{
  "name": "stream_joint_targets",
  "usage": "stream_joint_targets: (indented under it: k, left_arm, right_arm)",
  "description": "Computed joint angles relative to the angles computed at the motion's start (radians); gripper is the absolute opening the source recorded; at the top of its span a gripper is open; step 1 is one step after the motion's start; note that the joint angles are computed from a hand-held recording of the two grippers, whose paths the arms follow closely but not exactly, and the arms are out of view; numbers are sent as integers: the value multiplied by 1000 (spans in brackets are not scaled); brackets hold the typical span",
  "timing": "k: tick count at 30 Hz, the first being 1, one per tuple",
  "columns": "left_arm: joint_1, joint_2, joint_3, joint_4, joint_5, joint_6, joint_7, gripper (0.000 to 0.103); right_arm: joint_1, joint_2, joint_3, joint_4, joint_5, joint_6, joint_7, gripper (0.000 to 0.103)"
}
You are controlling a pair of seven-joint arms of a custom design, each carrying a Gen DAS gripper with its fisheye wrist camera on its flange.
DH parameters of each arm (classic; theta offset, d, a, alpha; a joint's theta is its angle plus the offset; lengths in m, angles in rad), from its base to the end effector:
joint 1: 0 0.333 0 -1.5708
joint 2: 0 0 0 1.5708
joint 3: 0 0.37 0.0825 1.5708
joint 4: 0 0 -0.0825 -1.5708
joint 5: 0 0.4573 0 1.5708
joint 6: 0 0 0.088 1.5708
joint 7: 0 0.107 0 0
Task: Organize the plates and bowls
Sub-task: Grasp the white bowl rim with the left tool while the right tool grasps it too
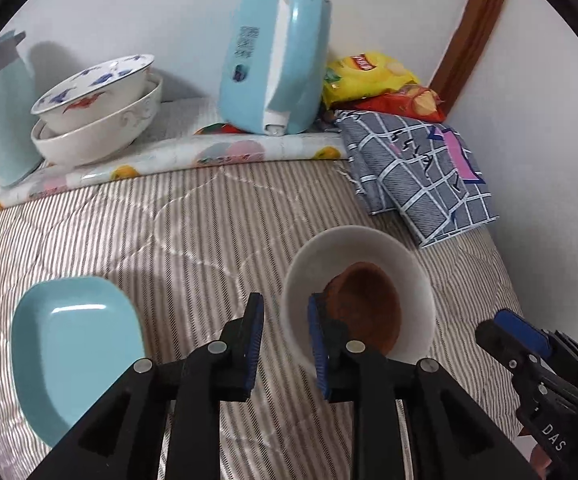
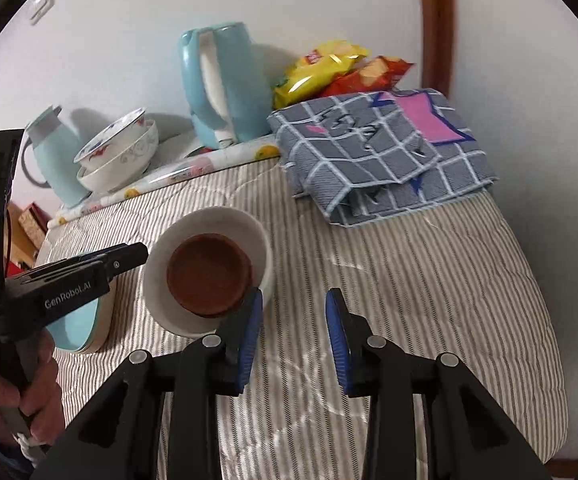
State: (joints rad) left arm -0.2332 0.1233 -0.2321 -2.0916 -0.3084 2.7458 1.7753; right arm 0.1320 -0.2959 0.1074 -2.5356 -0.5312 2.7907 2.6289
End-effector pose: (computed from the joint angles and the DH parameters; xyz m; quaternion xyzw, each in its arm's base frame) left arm 0.6071 -0.2867 0.4340 -0.5273 0.8020 -0.2712 0.0724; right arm 0.4881 0.1441 0.4405 -0.5400 0.7831 -0.2024 0.2326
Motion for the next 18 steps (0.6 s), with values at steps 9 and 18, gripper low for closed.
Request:
stream_joint_targets:
  k: [9,18]
  left_arm:
    - [2,26,9,17,28,-13,-21,27]
    - [-8,90,11,71,65,-34,-40,27]
  right_arm:
    - [14,101,-17,70,23,-11,-25,33]
    - [51,188,-57,125,130,-30,-136,24]
